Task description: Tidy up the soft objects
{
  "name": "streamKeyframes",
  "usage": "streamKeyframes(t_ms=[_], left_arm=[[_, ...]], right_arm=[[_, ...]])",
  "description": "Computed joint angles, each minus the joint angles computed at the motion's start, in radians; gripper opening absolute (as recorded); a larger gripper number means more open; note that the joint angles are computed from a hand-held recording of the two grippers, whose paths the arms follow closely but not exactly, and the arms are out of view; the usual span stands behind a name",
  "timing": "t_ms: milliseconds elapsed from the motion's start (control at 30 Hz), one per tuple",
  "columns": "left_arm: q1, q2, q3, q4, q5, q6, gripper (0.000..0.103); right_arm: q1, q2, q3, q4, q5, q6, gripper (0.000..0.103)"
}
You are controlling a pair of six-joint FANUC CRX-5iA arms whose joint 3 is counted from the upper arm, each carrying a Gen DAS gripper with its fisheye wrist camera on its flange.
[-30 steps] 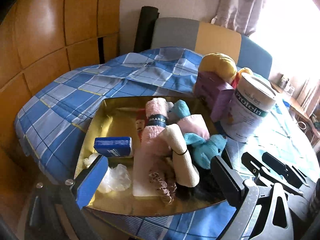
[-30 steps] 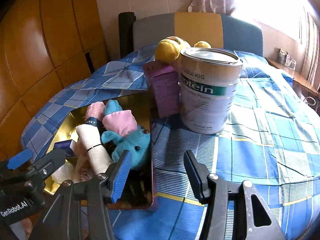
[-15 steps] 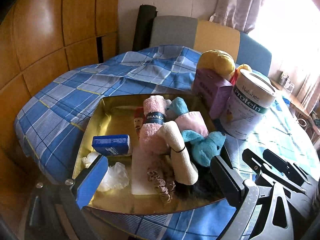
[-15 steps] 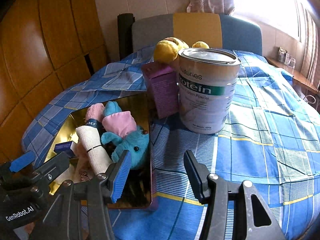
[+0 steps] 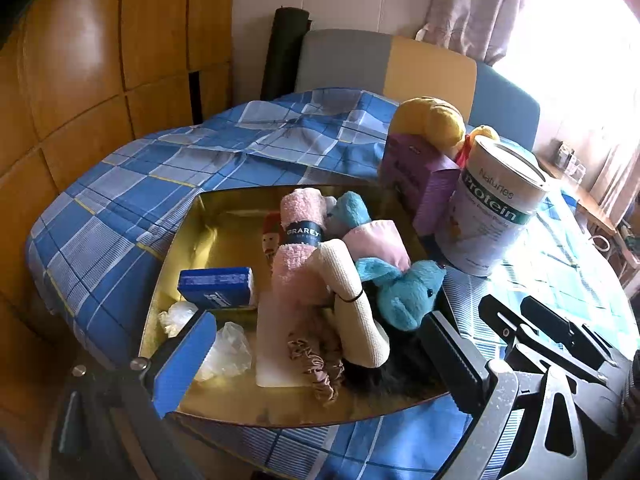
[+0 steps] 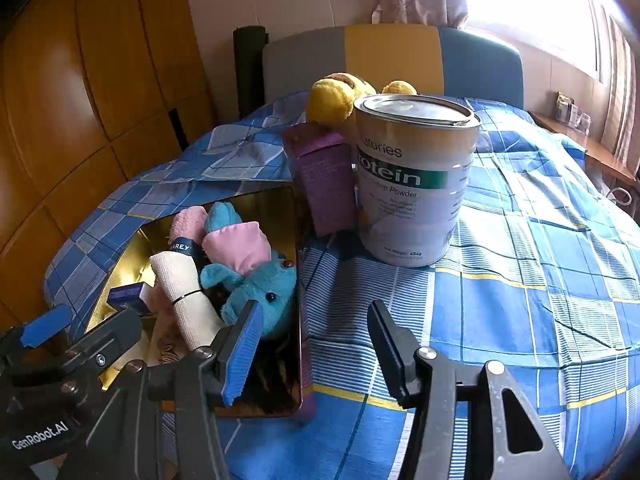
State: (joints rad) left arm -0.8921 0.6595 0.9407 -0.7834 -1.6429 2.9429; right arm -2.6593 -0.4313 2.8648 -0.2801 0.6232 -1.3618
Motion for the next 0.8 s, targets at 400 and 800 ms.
streamKeyframes(t_ms=[400, 800], left_arm=[[-0.001, -0.007, -0.011, -0.002, 0.006, 0.012, 0.103], [0.002, -0.006, -0.014, 0.008, 0.001, 0.017, 0.103]], right_arm=[[-0.001, -0.001, 0.0, 0.003, -0.001, -0.004, 0.055], [-0.001, -0.002, -0.003, 0.011, 0.006, -0.012, 0.055]])
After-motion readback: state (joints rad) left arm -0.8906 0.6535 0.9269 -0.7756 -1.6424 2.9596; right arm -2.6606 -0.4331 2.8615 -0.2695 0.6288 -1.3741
